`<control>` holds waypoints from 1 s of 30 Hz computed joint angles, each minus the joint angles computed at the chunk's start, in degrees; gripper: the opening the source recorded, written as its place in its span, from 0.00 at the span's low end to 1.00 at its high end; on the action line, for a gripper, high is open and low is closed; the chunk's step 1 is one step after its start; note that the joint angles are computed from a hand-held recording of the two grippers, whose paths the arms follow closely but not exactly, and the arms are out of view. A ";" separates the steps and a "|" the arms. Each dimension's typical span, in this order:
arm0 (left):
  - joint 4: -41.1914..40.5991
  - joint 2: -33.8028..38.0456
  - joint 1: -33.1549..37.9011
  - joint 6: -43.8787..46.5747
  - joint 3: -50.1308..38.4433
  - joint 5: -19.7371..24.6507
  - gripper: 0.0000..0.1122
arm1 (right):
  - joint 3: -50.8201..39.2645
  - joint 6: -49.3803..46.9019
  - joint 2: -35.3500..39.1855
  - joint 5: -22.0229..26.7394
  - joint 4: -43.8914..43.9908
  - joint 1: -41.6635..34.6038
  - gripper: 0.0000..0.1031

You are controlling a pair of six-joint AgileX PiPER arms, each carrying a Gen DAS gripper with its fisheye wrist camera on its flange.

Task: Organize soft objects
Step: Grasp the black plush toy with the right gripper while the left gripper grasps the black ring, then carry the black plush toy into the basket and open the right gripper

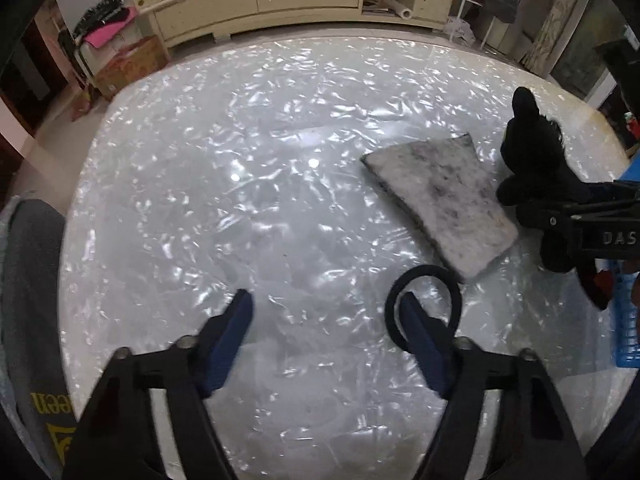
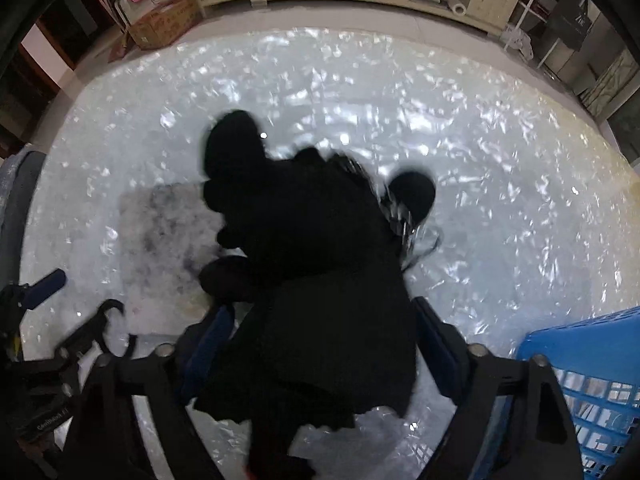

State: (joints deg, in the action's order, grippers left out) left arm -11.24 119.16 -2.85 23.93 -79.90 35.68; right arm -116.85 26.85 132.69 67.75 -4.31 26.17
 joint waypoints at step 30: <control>-19.68 -26.87 1.91 15.70 21.25 5.73 0.03 | 41.89 3.42 -38.57 -12.03 -4.05 9.15 0.45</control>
